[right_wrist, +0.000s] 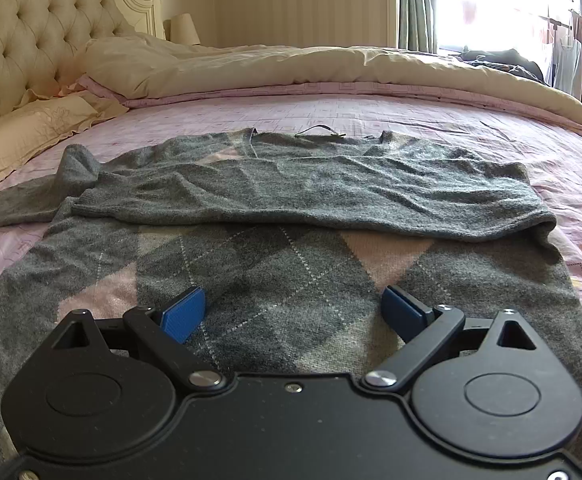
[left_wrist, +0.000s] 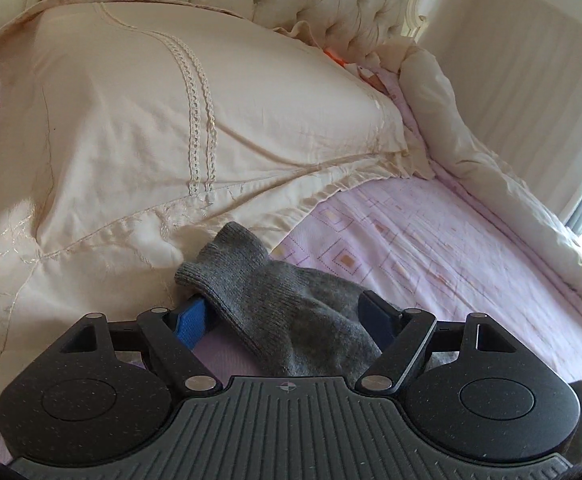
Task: Fold small clothes
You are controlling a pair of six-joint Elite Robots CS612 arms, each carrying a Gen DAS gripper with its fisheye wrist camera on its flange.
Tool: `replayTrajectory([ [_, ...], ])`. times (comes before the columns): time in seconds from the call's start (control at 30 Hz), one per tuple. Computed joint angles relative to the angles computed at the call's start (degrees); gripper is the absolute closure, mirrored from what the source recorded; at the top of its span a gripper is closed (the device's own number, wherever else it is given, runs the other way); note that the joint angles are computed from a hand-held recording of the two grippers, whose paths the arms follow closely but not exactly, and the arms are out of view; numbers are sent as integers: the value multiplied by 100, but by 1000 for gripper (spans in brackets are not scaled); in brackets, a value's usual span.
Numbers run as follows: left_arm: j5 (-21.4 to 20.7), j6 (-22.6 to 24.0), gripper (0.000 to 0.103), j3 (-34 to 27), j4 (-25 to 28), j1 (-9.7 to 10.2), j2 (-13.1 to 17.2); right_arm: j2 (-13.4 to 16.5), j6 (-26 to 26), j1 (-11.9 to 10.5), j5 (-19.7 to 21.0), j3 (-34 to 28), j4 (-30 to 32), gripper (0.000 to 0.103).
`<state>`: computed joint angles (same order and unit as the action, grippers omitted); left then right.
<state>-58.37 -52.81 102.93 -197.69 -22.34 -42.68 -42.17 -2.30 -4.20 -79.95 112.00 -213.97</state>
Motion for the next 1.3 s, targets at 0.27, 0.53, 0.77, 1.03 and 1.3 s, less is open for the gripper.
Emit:
replayTrajectory([
  [0.27, -81, 349, 96, -4, -125, -21, -88, 1, 16, -5, 27, 0, 0, 6],
  [0.53, -1, 2029, 99, -6, -1054, -384, -556, -8, 107, -56, 205, 11, 4, 5],
  [0.77, -376, 2976, 99, -439, -1393, -747, -706, -17, 301, -176, 601, 34, -10, 2],
  [1.03, -1321, 3481, 99, -1232, -1422, -1155, -379, -126, 602, -382, 1127, 136, 55, 2],
  [1.3, -2229, 3464, 98, -2401, -889, -1464, 399, -274, 1059, -719, 1325, 418, -79, 2],
])
